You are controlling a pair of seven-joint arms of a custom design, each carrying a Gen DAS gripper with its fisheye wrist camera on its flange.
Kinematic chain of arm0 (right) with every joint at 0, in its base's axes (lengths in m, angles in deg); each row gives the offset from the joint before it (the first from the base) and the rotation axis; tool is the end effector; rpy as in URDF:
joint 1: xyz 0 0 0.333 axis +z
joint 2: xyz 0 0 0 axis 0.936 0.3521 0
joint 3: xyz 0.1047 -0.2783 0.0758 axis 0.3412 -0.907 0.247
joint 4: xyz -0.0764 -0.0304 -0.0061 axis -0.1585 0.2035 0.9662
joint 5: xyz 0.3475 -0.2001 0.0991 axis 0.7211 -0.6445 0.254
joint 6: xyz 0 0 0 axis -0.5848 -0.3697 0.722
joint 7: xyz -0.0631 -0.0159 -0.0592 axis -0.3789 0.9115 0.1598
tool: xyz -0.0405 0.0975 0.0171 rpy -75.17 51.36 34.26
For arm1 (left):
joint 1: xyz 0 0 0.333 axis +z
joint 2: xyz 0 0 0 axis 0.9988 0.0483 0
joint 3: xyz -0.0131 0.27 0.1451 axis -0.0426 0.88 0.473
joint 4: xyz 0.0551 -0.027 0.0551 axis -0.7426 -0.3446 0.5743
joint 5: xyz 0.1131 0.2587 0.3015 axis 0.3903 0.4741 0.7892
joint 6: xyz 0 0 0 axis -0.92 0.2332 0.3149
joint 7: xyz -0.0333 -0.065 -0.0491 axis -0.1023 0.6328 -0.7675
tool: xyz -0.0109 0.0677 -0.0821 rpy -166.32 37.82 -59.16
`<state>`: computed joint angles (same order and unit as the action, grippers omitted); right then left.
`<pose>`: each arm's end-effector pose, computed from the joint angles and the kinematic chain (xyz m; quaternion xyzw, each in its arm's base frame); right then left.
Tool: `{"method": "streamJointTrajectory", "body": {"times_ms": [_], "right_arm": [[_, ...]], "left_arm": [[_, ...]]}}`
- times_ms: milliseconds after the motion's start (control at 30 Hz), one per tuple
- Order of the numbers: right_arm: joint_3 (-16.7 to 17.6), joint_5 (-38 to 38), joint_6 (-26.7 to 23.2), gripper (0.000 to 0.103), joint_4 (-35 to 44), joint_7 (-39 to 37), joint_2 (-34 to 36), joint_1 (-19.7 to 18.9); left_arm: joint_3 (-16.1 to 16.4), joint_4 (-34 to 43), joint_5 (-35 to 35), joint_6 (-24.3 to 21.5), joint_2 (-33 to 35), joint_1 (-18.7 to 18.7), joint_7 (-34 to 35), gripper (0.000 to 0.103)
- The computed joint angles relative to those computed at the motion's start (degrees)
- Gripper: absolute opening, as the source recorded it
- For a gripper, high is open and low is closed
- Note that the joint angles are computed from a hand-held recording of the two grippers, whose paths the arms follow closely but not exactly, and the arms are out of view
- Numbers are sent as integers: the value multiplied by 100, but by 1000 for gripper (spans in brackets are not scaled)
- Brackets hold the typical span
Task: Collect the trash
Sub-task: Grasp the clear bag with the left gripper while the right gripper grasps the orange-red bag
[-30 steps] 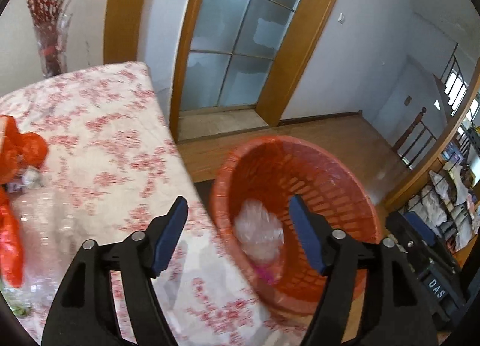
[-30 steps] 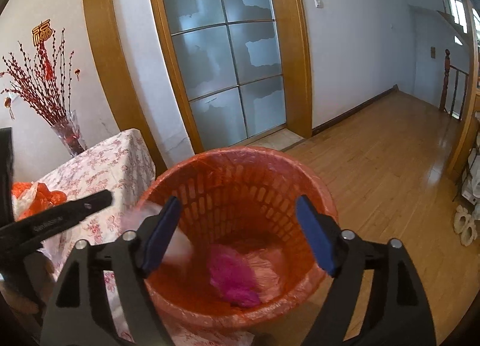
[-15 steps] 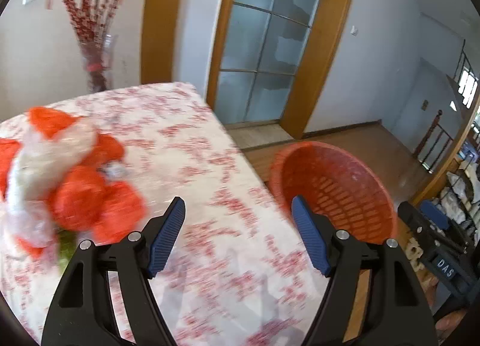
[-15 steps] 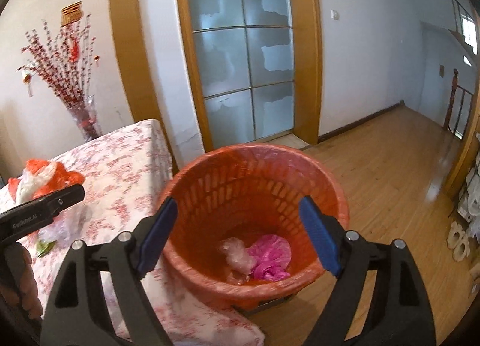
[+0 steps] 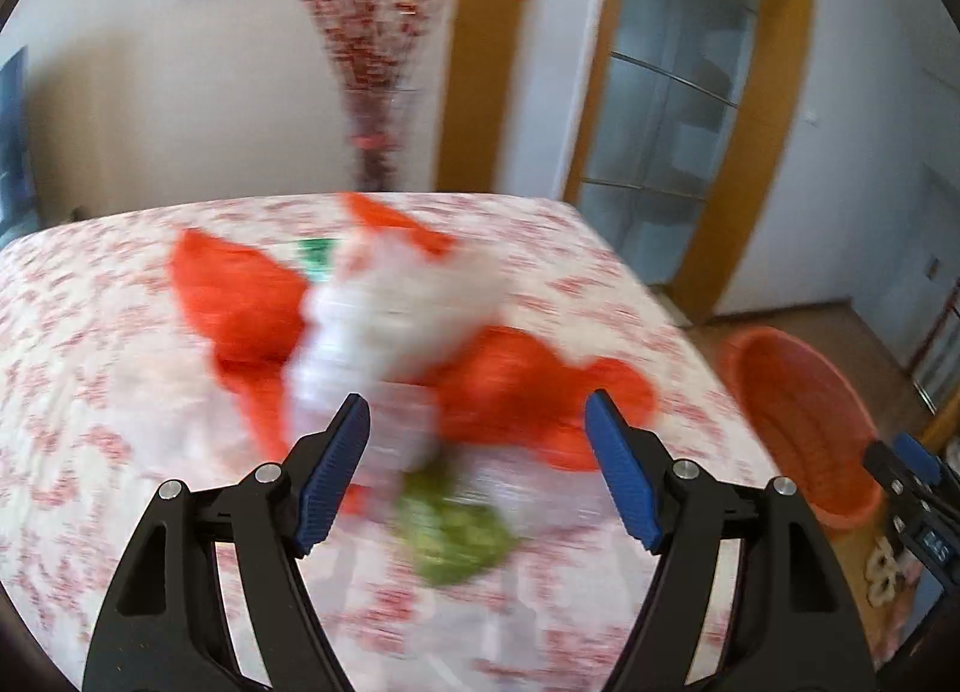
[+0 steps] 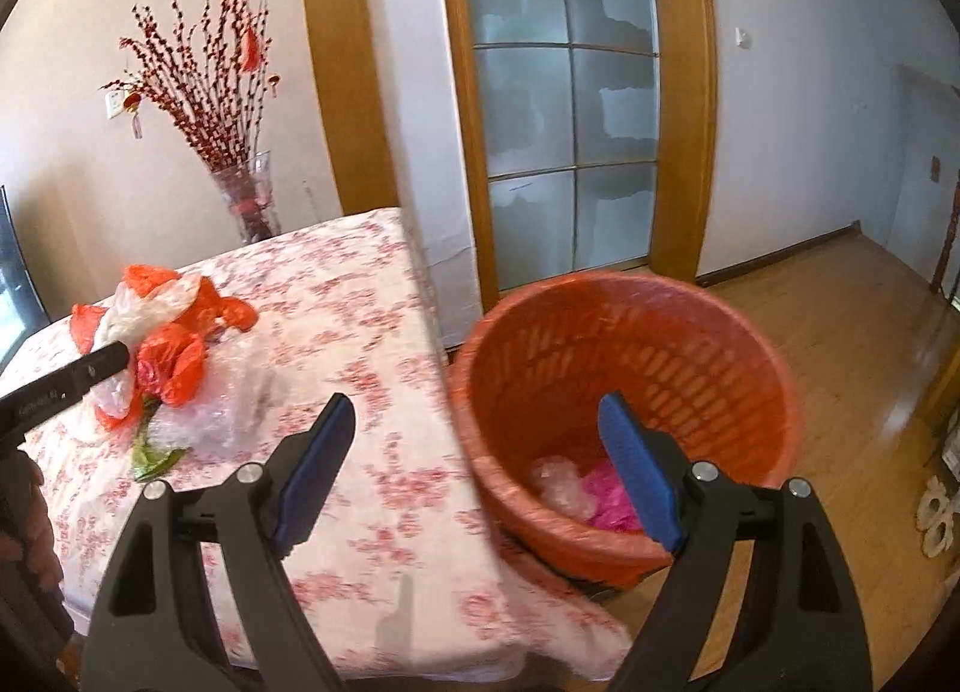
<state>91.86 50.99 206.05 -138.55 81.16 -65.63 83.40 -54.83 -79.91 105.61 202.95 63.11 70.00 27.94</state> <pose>0.6062 0.1465 0.4074 -0.7224 0.4810 -0.2121 0.4492 0.5166 -0.2953 0.4277 -0.7864 0.4229 -0.2697 0.3605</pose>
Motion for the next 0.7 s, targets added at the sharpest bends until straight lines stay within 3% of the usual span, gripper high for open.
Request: {"method": "streamJointTrajectory", "body": {"times_ms": [133,367,533,700], "right_arm": [[96,-185,22,81,26,135,82,115],[217,-779,39,81,61,656,218,238],[290,-1237,81,81,79,1038,302,253],[382,-1506,82,81,66,1292,321,248]], "left_arm": [[83,-281,-127,-103,-234,161,-145,73],[202,-268,-328,391,-108,431,93,70],[225,-335,-293,794,-85,495,103,57],[220,-303,-179,890,-43,491,184,42]]}}
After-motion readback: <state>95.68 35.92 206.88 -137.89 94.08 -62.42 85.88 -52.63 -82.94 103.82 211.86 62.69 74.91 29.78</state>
